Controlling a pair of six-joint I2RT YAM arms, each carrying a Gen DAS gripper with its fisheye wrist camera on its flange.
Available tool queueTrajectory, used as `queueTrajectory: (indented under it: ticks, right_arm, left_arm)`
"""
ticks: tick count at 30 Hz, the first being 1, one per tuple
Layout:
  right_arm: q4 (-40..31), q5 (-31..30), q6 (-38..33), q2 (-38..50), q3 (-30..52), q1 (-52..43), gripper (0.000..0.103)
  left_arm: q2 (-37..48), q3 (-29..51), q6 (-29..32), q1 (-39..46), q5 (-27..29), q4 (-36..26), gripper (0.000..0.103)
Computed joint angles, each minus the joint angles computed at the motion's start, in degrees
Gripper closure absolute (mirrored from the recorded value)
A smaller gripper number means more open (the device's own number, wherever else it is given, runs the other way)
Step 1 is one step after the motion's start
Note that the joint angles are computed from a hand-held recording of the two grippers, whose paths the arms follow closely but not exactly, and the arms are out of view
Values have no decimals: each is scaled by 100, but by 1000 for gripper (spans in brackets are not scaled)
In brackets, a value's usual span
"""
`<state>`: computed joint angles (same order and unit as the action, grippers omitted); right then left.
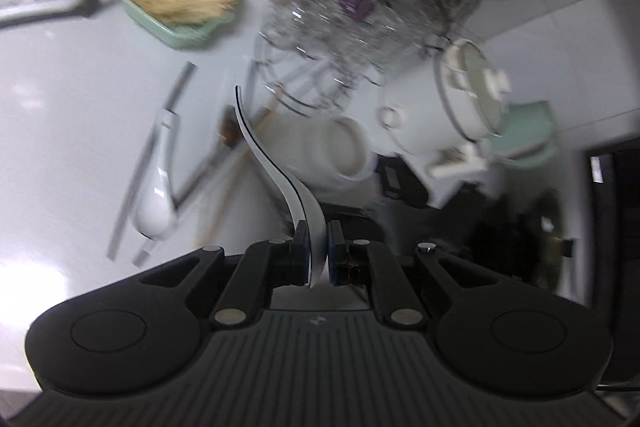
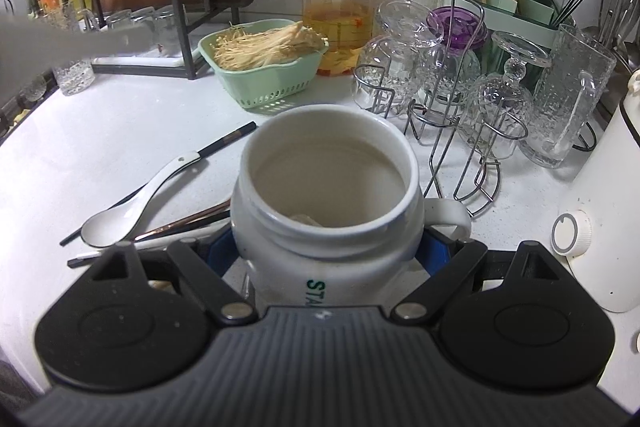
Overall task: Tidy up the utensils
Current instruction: 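Tilt the left tool and drop the ceramic spoon into the mug held by the right tool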
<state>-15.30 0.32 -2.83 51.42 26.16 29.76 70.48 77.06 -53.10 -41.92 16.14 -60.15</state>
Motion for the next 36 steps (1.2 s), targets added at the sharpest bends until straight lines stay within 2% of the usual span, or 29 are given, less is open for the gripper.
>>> queueTrajectory:
  ticks: [5, 8, 13, 17, 19, 29, 34, 36]
  right_arm:
    - [14, -6, 0, -22, -17, 0, 11]
    - [60, 29, 38, -81, -76, 30, 11]
    - [117, 279, 241, -131, -135, 204, 11]
    - [150, 297, 253, -152, -169, 208, 11]
    - [129, 341, 282, -145, -155, 238, 11]
    - [34, 377, 332, -73, -62, 265, 11]
    - [144, 336, 242, -43, -102, 241, 11]
    - [157, 321, 217, -53, -119, 229, 11]
  left_arm:
    - [610, 833, 50, 185, 849, -184, 93]
    - [926, 992, -116, 388, 1580, 57, 93]
    - [1626, 1221, -217, 580, 2202, 294, 93]
    - [2100, 1242, -285, 774, 2534, 549, 93]
    - [2264, 1137, -531, 837, 2750, 811, 93]
    - [3016, 1255, -949, 950, 3144, 805, 93]
    - [3215, 1011, -1325, 1094, 3467, 1234, 93]
    - [3330, 1069, -1375, 1117, 3507, 1150, 93]
